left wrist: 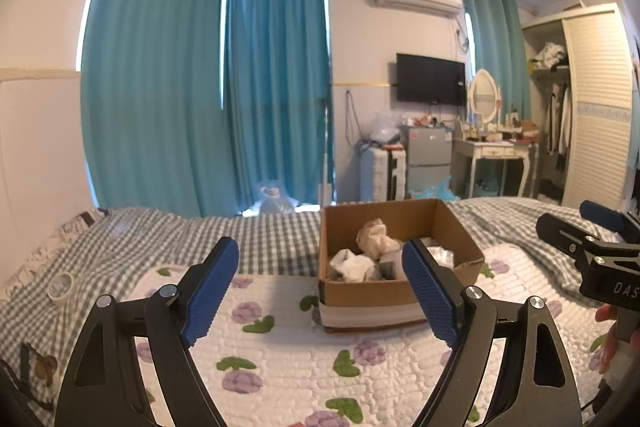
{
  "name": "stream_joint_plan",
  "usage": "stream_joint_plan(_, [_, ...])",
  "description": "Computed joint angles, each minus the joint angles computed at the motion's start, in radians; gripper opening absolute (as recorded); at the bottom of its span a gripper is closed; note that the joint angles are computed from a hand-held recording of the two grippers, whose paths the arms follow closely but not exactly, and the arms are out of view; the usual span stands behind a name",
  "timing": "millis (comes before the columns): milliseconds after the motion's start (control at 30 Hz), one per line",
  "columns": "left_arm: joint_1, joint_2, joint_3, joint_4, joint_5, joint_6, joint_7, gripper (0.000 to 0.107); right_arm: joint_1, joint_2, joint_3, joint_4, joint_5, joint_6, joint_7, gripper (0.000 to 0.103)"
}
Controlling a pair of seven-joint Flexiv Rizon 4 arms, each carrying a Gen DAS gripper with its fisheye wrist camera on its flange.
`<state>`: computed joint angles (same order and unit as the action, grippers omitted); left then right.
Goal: Organize soft objects
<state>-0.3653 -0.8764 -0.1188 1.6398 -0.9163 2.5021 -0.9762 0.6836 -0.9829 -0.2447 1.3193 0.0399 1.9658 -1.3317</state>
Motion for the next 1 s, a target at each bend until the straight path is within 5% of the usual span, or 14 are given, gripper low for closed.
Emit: stream_joint_plan(1000, [-0.004,-0.008,-0.002,-0.007,-0.025,-0.003,0.008,0.085,-0.003,-0.008,0.006,-0.008,-0.007,-0.014,0.005,0.103])
